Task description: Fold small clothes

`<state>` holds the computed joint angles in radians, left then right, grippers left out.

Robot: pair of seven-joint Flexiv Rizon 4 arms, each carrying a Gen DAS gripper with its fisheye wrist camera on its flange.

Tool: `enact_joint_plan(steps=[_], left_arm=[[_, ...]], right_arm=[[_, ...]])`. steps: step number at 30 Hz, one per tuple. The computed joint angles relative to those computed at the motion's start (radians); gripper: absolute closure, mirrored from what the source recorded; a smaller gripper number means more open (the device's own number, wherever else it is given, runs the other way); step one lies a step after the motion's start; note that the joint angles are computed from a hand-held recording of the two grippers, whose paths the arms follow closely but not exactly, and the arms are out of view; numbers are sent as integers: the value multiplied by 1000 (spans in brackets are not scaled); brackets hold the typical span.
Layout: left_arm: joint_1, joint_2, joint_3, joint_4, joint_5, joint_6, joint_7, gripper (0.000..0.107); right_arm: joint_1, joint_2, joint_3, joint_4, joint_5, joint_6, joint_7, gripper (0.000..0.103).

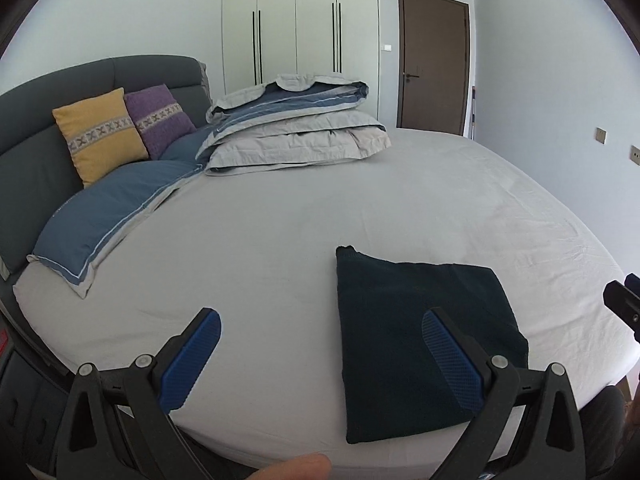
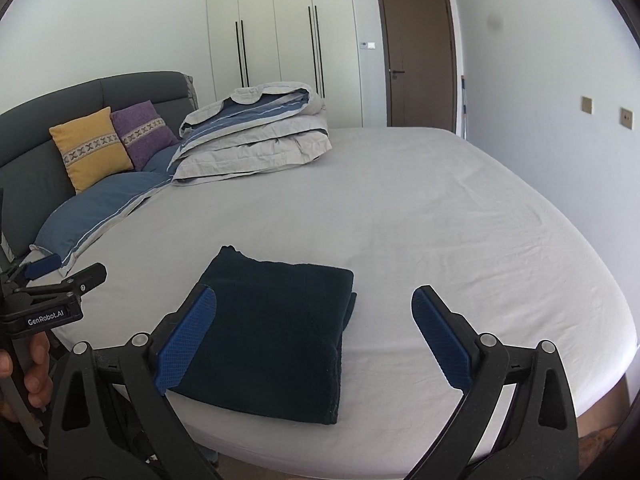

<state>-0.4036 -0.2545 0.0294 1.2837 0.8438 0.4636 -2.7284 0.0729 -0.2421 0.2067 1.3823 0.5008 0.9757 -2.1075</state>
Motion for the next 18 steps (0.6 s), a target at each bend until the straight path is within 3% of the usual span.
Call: enact_joint_plan(steps=[6,12,18], left_arm=[[24,-26,-4,26,-76,67,33,4],[50,-53,5,58,-183,121,79,4],[41,-65,21,65,-198,127,80,4]], right_arm=[[42,-31,-33,28,-147,-45,147,3],[51,-27,-18,74,-193,-41,150,3],[56,-24,-10,92,-202,-41,137,3]])
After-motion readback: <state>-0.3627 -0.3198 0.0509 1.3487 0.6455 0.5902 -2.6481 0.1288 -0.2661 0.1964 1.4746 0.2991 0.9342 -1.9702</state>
